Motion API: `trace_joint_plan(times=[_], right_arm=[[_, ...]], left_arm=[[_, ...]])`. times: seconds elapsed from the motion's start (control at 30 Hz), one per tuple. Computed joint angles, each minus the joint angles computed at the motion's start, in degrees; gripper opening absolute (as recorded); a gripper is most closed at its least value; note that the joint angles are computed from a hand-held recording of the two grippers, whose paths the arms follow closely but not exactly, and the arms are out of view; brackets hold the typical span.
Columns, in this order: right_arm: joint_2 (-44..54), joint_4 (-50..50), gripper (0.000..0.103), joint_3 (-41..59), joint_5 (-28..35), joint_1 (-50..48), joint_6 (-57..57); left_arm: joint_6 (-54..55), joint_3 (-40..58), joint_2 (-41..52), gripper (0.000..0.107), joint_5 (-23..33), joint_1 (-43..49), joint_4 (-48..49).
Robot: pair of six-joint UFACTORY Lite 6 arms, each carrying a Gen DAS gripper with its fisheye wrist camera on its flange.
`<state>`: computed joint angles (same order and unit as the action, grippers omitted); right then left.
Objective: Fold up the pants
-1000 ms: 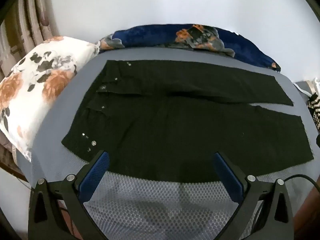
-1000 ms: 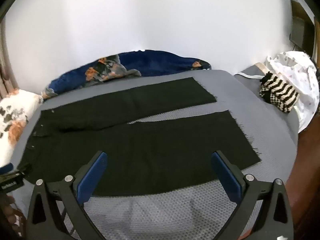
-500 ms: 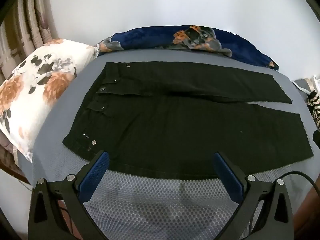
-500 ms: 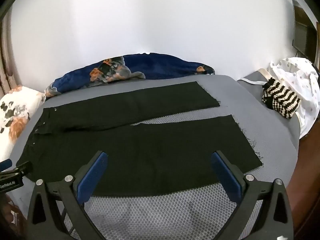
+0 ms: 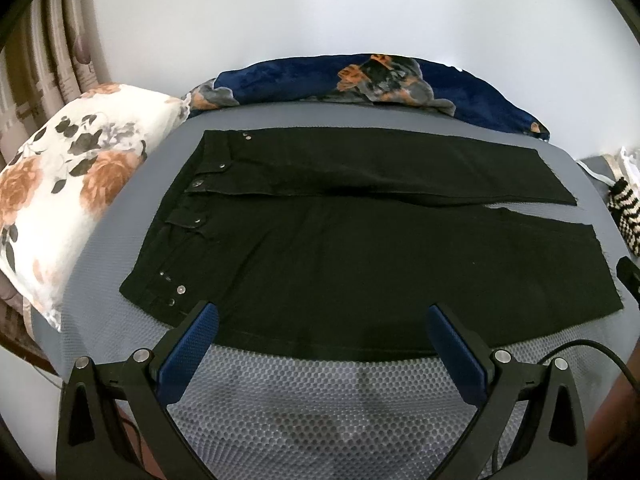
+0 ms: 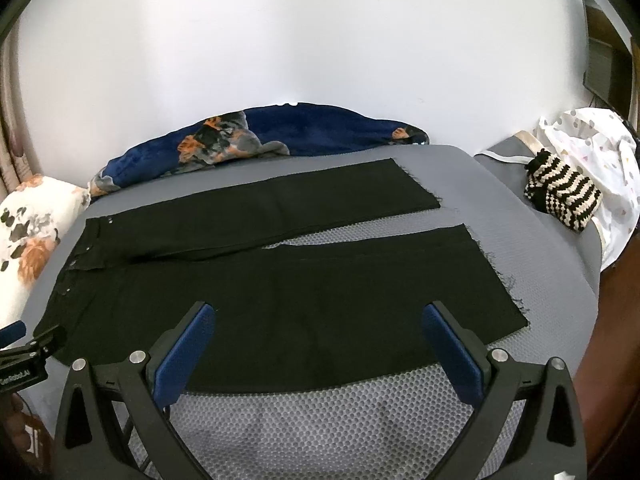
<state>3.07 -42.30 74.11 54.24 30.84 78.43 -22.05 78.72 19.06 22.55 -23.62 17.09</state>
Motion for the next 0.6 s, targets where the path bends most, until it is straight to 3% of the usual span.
trace_joint_plan(times=[0.6], right_arm=[[0.8,1.1,0.103,0.1,-0.5,-1.3,0.0]], left_arm=[[1.0,-0.1,1.1,0.103,-0.8,-0.2,-1.3]])
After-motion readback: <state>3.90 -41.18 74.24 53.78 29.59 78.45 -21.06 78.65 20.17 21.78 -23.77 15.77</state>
